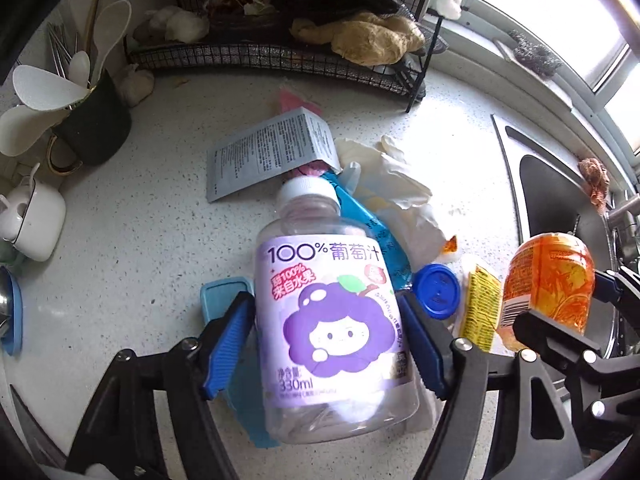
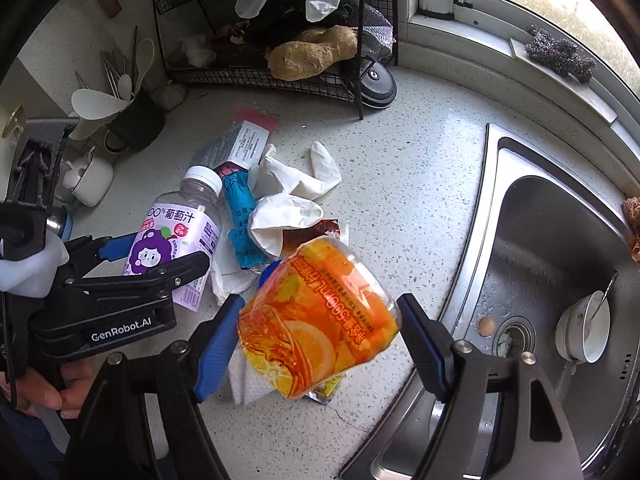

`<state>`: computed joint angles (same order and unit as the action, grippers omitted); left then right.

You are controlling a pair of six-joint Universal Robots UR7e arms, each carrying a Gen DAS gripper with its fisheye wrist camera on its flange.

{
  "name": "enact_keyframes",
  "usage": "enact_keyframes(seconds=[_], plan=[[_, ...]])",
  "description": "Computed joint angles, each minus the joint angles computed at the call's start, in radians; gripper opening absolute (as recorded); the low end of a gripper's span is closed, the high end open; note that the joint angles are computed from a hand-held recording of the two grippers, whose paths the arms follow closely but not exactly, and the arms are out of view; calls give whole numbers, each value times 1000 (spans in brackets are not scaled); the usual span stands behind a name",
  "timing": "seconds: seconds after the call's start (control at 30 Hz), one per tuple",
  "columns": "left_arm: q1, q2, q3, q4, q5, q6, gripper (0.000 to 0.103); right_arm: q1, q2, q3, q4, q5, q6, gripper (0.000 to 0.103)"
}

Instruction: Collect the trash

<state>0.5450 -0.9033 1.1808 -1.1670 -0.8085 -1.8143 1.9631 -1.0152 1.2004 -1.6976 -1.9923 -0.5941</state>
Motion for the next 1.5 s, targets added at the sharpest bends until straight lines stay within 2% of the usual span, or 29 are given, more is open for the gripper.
enact_keyframes(seconds=[0.3,0.43,0.47,0.5,0.6,0.67,0.73,0.8,0.9,1.17,1.23,1.4,1.5], plan=[[-67,32,-52,43,43,11,67,-3,-75,26,-3,69,-39,75],[-79,59,-79,64,34,6,62,-13,-97,41,-10,78,-46,75],[-87,65,-84,68,40,6,28,-16,-105,48,-15,76,-46,75],[-92,60,-74,31,32,24,17,-18,-115,55,-23,78,-46,75],[-102,110,-136,80,20,17,17,-30,-154,73,-22,96,-45,75],[-104,139,-159,110,39,22,16,-41,-176,80,-17,108,-39,75],[-99,164,-180,132,20,13,13,-55,-196,96,-28,110,-48,75],[-108,175,-183,112,17,10,9,-64,-214,111,-34,93,-61,75],[-132,226,-242,125,24,28,9,-83,-255,132,-41,102,-82,75],[-179,354,-356,25,6,140,9,-144,-363,143,-7,126,-73,75],[-191,399,-407,19,-1,164,9,-163,-400,150,-7,123,-95,75],[-232,548,-604,95,-25,192,9,-230,-491,165,1,136,-156,75],[-251,600,-646,74,-59,203,9,-275,-538,182,25,140,-180,75]])
